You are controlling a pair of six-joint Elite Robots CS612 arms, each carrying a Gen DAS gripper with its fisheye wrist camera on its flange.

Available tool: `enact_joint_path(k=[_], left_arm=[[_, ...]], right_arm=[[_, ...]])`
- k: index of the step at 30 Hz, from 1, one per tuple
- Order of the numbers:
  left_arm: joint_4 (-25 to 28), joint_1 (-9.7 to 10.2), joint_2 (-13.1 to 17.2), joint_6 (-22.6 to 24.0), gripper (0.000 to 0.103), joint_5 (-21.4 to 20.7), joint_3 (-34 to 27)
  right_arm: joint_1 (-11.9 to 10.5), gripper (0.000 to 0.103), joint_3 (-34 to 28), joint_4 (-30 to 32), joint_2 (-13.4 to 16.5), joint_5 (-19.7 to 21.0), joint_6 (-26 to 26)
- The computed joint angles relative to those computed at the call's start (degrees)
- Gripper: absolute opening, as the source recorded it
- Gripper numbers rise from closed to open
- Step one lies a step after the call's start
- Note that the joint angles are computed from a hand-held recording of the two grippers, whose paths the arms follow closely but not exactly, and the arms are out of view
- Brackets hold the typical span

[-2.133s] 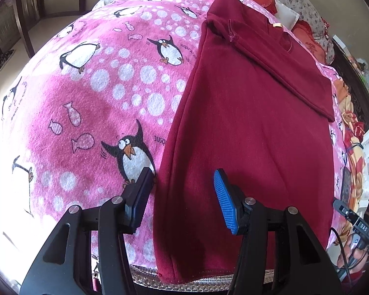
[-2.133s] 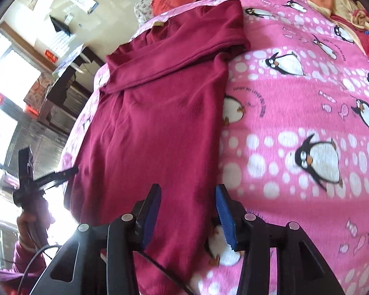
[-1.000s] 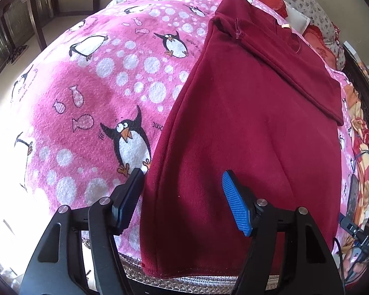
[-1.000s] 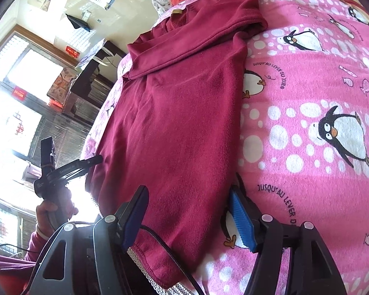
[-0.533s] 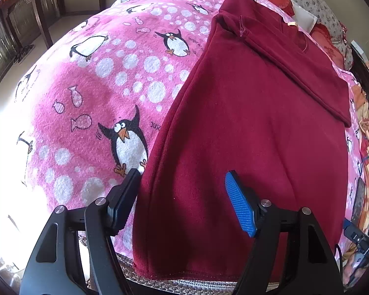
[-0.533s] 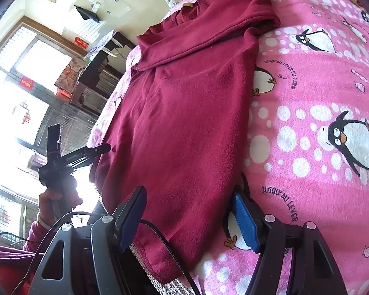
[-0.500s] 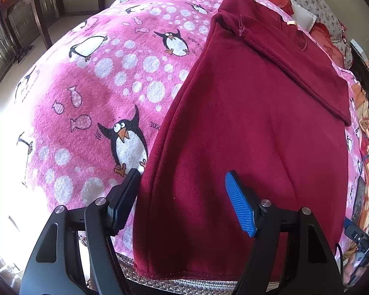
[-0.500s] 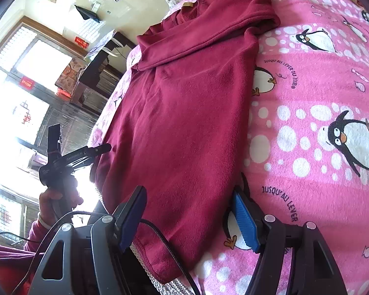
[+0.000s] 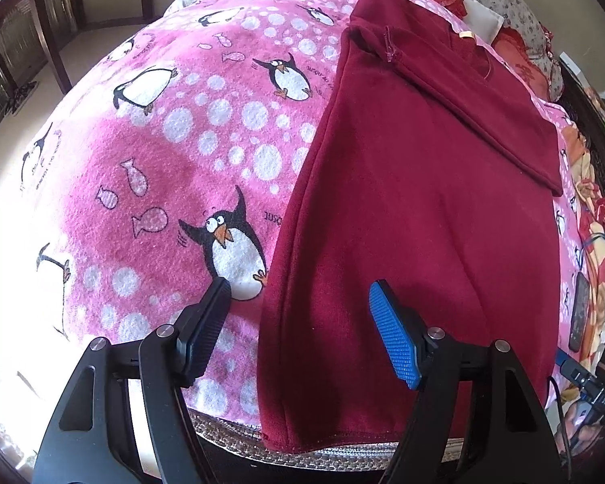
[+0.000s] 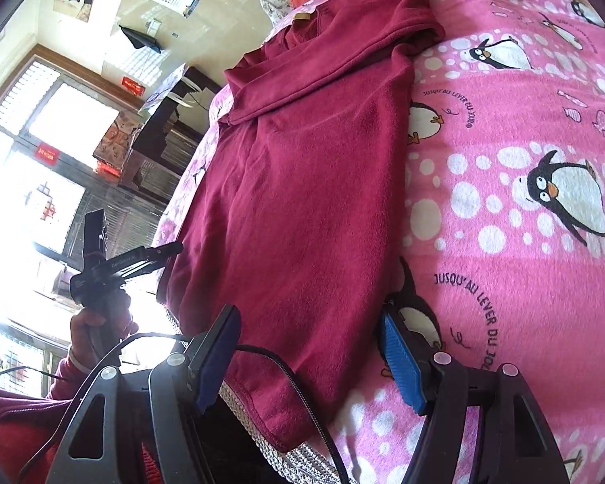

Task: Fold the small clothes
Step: 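Grasp the dark red sweatshirt hem with both grippers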

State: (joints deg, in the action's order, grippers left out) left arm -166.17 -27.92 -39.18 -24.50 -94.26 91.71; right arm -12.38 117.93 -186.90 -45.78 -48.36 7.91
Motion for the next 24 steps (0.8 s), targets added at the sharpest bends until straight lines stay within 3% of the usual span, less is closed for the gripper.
enact_joint_path(k=[9, 18, 24], left_arm=[[-1.0, 0.12, -0.3, 0.1, 0.072, -1.4, 0.7], [-0.6, 1.28, -0.7, -0.1, 0.072, -6.3, 1.3], [1.4, 1.52, -1.7, 2.9, 0.072, -6.5, 2.0]], right_arm=[[0.4, 0.067, -1.0, 2.4, 0.0, -0.1, -0.3], [-0.4, 0.067, -1.2, 3.9, 0.3, 2.5, -1.1], [-1.3, 0.067, -1.1, 8.4, -0.6, 4.8, -3.2]])
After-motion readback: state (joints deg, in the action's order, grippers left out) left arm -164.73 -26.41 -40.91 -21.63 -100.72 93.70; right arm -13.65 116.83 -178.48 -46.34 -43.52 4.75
